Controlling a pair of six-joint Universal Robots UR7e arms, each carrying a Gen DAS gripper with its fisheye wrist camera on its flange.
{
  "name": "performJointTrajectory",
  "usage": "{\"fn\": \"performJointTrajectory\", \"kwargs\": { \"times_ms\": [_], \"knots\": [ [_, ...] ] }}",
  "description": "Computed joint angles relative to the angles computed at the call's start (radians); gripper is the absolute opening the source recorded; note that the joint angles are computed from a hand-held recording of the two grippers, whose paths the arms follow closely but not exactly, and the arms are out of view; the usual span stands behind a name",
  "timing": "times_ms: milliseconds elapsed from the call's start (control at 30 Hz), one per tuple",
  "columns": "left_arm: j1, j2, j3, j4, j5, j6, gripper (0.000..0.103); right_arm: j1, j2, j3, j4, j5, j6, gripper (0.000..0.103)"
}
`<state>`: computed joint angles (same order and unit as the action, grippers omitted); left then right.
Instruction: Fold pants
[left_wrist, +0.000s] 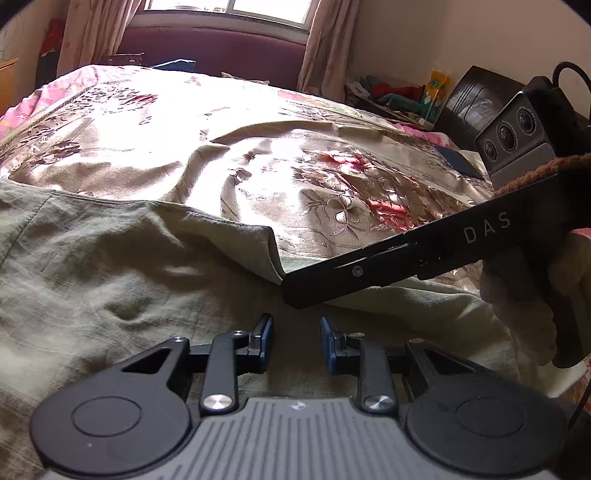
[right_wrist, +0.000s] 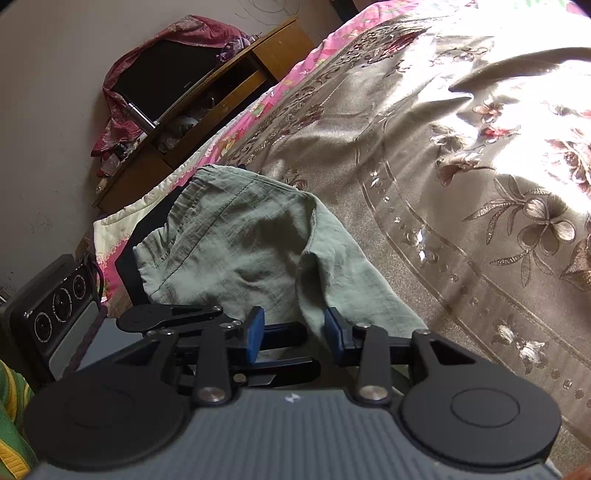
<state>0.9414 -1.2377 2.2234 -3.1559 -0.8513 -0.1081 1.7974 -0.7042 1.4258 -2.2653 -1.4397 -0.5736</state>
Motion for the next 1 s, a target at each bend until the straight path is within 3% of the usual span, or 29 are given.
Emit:
{"fn": "performJointTrajectory", "kwargs": {
  "times_ms": [233, 367, 433, 567, 733, 833, 867, 1000],
  "knots": [
    [0.002, -0.001, 0.001, -0.001, -0.006, -0.001, 0.041, 0.001, 0.017, -0.003, 0.007, 0.023, 0.033, 0.038],
    [0.002, -0.001, 0.000, -0.001, -0.007, 0.000, 0.041, 0.015, 0.034, 0.027, -0.132, -0.026, 0.043, 0.038],
    [0.002, 0.000, 0.000, -0.003, -0.007, 0.000, 0.041, 0.012, 0.042, 0.021, -0.154, -0.023, 0.054, 0.038],
    [0.005, -0.001, -0.001, -0.004, -0.016, -0.003, 0.041, 0.025, 0.044, 0.043, -0.238, -0.091, 0.036, 0.037],
    [0.007, -0.002, 0.000, -0.008, -0.020, 0.001, 0.041, 0.033, 0.074, 0.051, -0.348, -0.120, 0.012, 0.039],
    [0.009, -0.002, -0.001, -0.007, -0.022, 0.003, 0.041, 0.026, 0.098, 0.027, -0.352, -0.095, 0.032, 0.039],
    [0.010, -0.002, -0.001, -0.006, -0.023, 0.002, 0.041, 0.021, 0.104, 0.013, -0.344, -0.080, 0.053, 0.038],
    [0.013, -0.004, -0.002, -0.001, -0.030, -0.003, 0.041, -0.016, 0.146, -0.102, -0.251, 0.010, 0.225, 0.013]
  ]
}}
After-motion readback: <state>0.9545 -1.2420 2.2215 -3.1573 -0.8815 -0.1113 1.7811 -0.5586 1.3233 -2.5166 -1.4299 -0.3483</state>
